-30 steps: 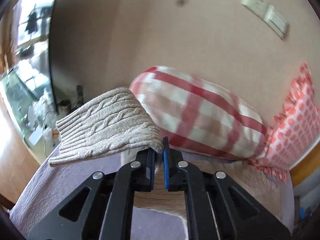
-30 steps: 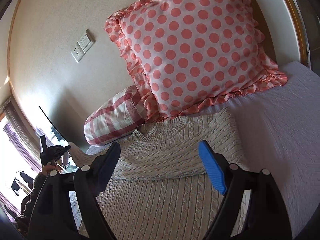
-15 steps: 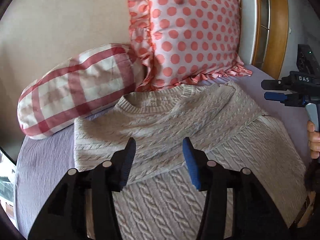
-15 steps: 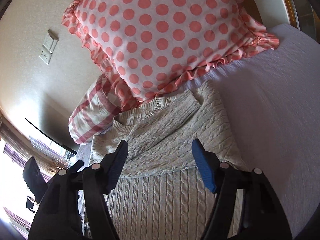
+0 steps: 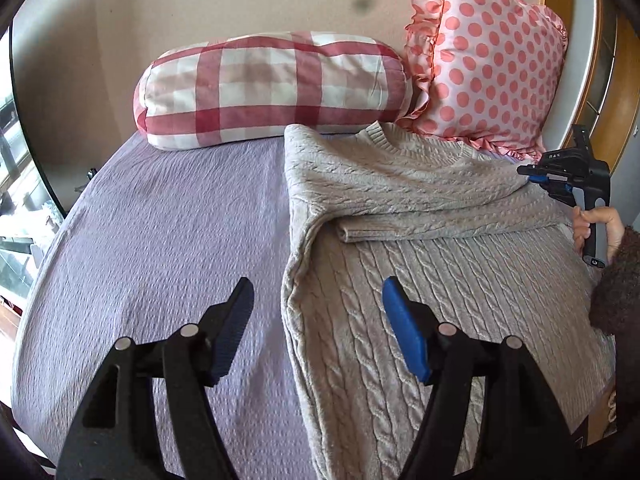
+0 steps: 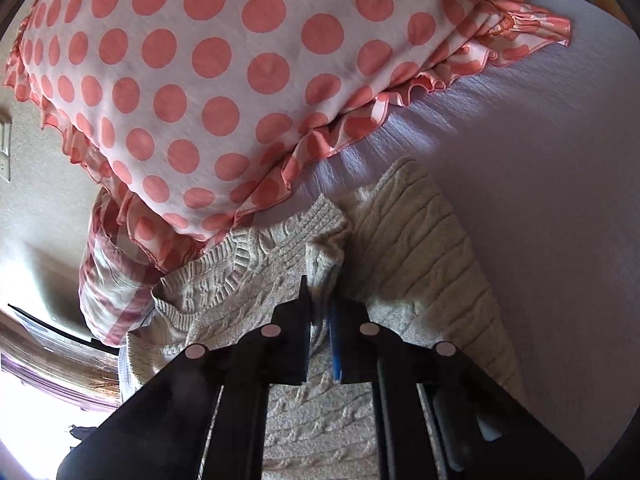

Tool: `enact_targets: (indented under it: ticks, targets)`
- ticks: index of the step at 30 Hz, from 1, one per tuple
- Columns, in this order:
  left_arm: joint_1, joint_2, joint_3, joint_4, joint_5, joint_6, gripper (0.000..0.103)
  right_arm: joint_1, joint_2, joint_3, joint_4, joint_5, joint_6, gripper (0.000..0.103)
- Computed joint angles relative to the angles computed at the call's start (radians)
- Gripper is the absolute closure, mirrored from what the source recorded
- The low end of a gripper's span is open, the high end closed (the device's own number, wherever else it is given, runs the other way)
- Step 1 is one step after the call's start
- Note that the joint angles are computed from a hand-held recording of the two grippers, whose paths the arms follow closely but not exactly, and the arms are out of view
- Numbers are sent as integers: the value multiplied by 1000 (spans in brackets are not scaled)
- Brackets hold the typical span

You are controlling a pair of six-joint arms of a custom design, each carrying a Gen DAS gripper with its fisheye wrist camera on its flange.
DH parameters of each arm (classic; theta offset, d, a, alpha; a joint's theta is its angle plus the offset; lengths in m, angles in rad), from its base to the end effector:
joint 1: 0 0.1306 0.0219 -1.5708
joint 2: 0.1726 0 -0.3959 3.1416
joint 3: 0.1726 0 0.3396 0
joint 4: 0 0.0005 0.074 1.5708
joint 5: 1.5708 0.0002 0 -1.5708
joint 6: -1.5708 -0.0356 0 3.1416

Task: Fold small clothes

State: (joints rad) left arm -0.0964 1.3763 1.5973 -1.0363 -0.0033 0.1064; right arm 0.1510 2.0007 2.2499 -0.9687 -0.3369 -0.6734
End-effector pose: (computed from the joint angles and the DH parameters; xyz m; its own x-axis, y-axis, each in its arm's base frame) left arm 0.4176 -0.0408 0.5209 -0.7304 -0.0361 -0.6820 0.0165 0.9974 -0.0704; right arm 0.6470 0.1098 0.4695 -0.7511 0.4811 -0.4521 0.1032 0.7620 0.6393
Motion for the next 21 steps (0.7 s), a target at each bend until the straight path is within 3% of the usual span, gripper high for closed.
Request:
enact_targets:
  ticks: [2, 4, 6, 9, 10, 11, 13, 16, 21]
  targets:
    - [16, -10, -16, 2, 47, 7, 35, 1, -108, -143, 117, 25, 4, 95]
    - [29, -24, -39, 6, 91, 6, 32, -1, -188, -246, 172, 75, 14, 95]
    - [38, -31, -56, -1, 139, 5, 31, 4, -193, -236, 84, 124, 78, 95]
    - [51, -38, -75, -32, 217, 18, 31, -6, -201, -234, -54, 92, 102, 88]
    - [57, -49, -90, -38, 242, 22, 31, -16, -242, -294, -31, 72, 105, 79]
    - [62, -63, -109, -37, 262, 22, 29, -21, -298, -372, 15, 63, 114, 57]
    - [68, -96, -149, -36, 285, 22, 28, -22, -410, -520, 88, 90, 159, 38]
    - [80, -134, -201, -45, 331, 33, 28, -30, -543, -692, 106, 112, 220, 39]
    - [68, -201, -272, -23, 344, 51, 28, -65, -695, -903, 109, 66, 243, 54]
